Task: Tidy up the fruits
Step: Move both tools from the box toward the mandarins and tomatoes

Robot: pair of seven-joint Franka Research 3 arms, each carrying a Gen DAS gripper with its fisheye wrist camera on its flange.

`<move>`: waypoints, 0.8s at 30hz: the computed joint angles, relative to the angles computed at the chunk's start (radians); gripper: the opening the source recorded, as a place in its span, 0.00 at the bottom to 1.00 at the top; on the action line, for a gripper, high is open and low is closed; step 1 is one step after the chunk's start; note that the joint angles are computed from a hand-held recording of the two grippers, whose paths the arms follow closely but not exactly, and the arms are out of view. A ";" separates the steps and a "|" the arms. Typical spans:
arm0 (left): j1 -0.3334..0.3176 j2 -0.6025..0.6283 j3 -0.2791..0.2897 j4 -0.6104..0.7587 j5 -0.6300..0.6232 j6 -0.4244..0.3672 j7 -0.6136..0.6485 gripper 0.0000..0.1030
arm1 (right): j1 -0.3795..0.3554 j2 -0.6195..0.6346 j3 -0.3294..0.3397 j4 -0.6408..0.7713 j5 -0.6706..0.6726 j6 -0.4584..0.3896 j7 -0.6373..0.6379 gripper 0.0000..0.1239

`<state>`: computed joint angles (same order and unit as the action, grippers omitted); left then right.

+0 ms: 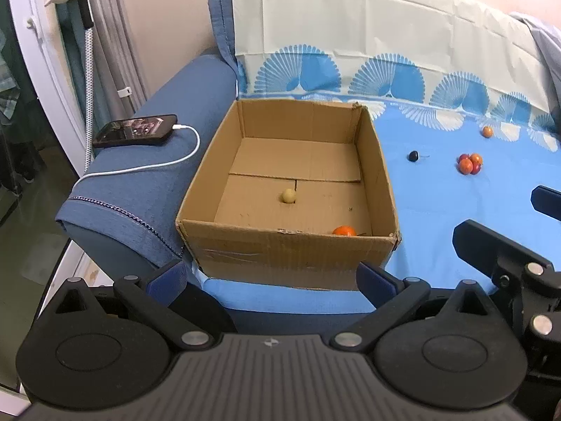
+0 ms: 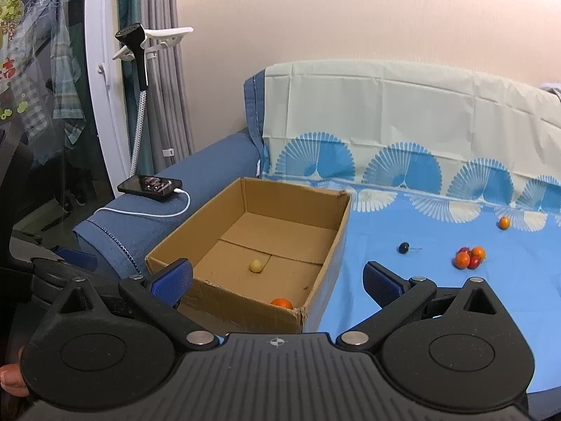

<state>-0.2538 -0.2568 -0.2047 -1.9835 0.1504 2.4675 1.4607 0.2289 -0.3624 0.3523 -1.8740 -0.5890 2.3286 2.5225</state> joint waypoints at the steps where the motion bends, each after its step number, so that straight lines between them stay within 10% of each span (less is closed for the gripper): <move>1: 0.000 0.004 -0.002 0.003 0.003 -0.004 0.001 1.00 | 0.001 0.001 -0.003 -0.002 0.005 0.000 0.001 0.83; 24: -0.025 0.214 -0.049 0.213 0.096 -0.147 0.009 1.00 | -0.044 -0.026 -0.063 -0.104 0.089 0.022 0.037 0.83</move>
